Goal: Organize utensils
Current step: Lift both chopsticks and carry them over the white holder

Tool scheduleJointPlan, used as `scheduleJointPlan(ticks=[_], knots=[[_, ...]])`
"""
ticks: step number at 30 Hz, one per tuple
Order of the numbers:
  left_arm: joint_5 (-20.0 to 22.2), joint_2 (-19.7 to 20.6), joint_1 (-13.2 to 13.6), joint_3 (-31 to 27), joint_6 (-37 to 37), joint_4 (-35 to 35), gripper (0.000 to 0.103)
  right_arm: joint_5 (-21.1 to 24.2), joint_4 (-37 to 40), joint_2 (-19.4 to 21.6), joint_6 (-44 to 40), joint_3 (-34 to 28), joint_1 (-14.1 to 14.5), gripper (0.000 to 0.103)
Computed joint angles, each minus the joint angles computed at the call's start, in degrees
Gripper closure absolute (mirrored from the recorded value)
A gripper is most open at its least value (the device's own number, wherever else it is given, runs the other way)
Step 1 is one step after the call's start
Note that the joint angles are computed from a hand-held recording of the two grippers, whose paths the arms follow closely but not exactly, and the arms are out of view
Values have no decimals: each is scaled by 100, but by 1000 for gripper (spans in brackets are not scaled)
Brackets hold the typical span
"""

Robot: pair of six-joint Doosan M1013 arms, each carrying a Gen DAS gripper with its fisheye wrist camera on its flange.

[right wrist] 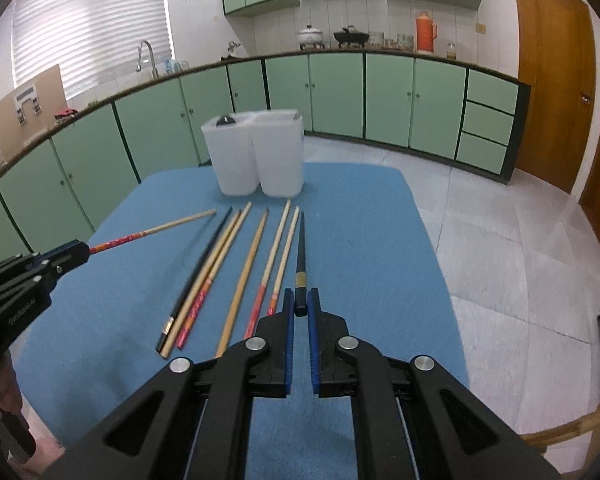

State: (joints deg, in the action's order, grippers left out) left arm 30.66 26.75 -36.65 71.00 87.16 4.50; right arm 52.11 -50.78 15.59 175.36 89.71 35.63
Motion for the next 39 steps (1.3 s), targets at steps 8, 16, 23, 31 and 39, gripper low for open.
scheduleJointPlan(ticks=[8, 16, 23, 31, 39], knots=[[-222, 18, 3, -301, 27, -113, 98, 27, -226, -104, 1, -143, -58, 97], [-287, 177, 9, -696, -49, -284, 98, -166, -537, -184, 171, -250, -194, 97], [-206, 343, 63, -1087, 68, -635, 98, -389, -643, -232, 128, -359, -342, 97], [-91, 499, 81, -1564, 416, -1048, 98, -573, -393, -201, -568, -602, -469, 97], [24, 596, 57, -1831, 529, -1156, 98, -756, -198, -255, -988, -714, -583, 97]])
